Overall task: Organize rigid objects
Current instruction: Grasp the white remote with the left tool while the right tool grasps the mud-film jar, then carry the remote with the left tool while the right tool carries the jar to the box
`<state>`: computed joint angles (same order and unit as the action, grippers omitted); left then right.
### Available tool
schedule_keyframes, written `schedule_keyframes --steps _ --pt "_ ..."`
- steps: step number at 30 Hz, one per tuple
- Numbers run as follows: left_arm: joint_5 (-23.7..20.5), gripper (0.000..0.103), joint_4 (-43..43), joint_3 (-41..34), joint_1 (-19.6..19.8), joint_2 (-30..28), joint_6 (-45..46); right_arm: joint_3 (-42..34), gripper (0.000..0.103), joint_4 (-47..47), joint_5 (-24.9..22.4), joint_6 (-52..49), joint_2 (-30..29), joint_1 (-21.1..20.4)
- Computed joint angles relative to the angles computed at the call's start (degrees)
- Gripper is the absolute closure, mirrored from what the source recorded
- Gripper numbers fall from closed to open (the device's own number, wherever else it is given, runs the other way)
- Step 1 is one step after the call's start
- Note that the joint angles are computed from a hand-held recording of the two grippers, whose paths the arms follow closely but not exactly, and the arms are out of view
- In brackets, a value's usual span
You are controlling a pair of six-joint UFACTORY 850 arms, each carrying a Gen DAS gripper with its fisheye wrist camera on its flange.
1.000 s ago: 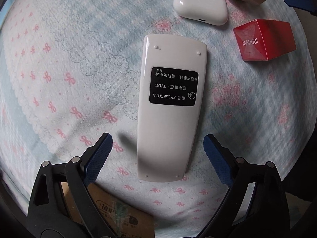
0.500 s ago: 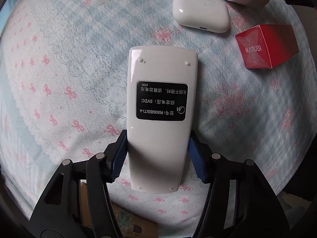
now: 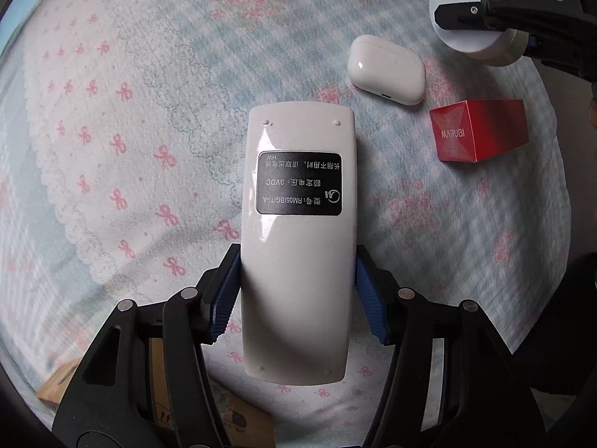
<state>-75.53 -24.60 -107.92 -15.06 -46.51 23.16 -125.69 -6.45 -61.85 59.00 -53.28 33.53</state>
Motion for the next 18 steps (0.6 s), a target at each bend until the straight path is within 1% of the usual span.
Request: schedule_keyframes --steps 8,9,10,11,13,14,17,18 --pt "0.84 0.048 -3.70 0.17 4.27 3.75 -3.25 4.85 0.063 -2.48 2.28 0.77 6.39 2.70" --pt "1.41 0.048 -4.17 2.59 5.27 5.73 -2.74 2.69 0.063 -2.56 1.64 0.26 5.64 2.88" --pt "2.39 0.048 -4.77 5.86 5.15 8.97 -3.34 0.23 0.063 -2.78 0.66 0.08 4.68 3.43" --pt "3.45 0.048 -5.31 9.31 5.68 12.05 -3.16 -4.62 0.063 -2.94 -0.83 -0.51 2.23 3.81" --pt "4.62 0.048 -6.29 11.52 6.63 14.78 -3.83 -8.07 0.063 -3.49 -2.72 -0.65 1.55 4.92" --pt "5.84 0.048 -6.97 13.07 6.47 16.04 -4.37 -10.65 0.063 -3.57 -3.71 -0.90 0.70 5.43" --pt "7.31 0.048 -8.64 17.11 8.37 20.71 -5.03 -12.78 0.063 -3.91 -4.23 -1.17 0.92 7.32" --pt "7.70 0.048 -9.06 18.20 9.18 22.10 -5.19 -15.77 0.063 -4.01 -5.23 -1.37 -0.56 8.14"
